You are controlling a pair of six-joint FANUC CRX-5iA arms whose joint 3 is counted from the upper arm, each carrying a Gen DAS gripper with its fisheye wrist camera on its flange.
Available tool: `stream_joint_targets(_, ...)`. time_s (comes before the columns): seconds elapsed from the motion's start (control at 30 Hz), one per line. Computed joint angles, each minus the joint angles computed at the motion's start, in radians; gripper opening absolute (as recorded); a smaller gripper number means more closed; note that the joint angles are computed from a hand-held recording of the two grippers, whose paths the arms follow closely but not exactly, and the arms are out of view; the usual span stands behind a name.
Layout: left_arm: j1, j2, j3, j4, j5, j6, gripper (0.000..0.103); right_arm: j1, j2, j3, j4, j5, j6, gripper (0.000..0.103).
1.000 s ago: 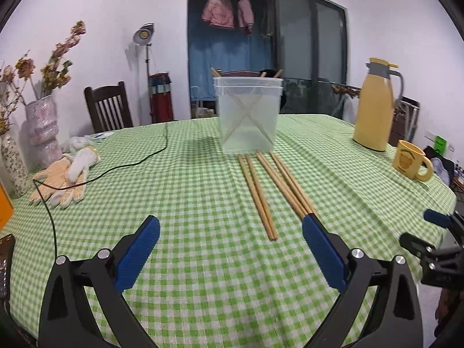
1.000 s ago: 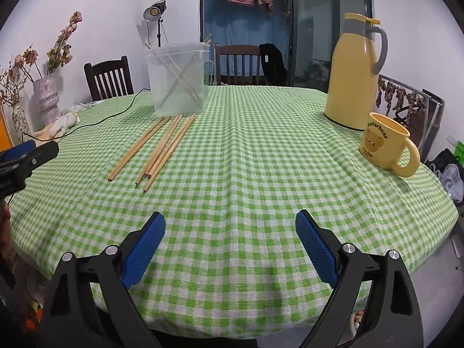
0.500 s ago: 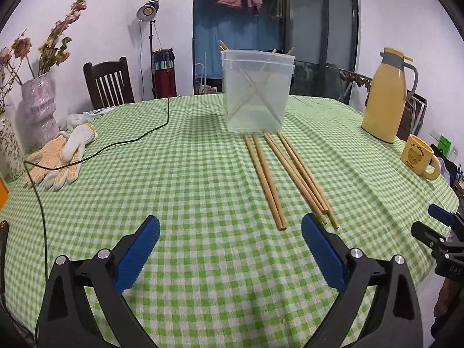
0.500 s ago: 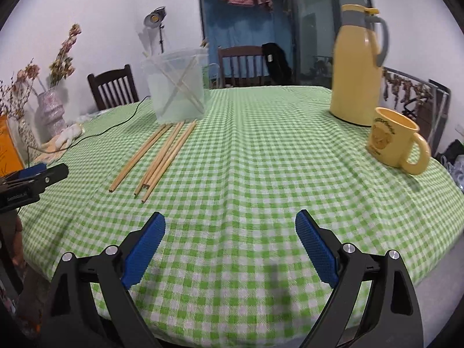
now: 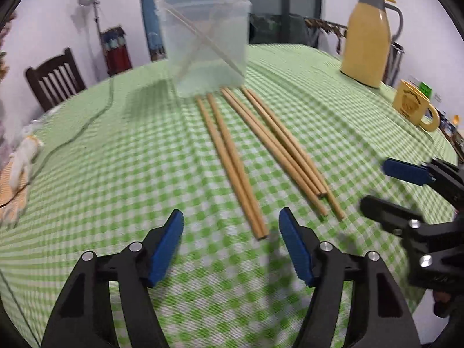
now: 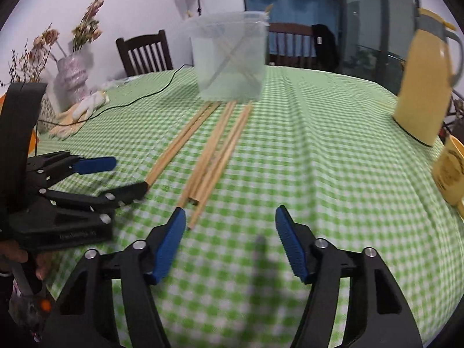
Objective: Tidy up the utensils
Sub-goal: 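Lower the right tool toward a loose chopstick while the left tool lowers to another, then close the right gripper on a chopstick while the left gripper closes on another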
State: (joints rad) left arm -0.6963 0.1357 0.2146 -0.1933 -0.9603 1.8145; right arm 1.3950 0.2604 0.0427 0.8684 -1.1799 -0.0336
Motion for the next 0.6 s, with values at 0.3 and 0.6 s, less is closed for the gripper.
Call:
stream_joint_targets(0.3, 0.073, 0.023, 0.04, 0.081, 0.019, -0.001, 0.062, -0.035, 0.05, 0.089, -0.056, -0.005, 0.098, 0.059)
stream_joint_targets(0.6, 0.079, 0.192, 0.245, 0.023, -0.102, 0.003, 0.062, -0.059, 0.078, 0.138, -0.093, -0.024, 0.134, 0.052)
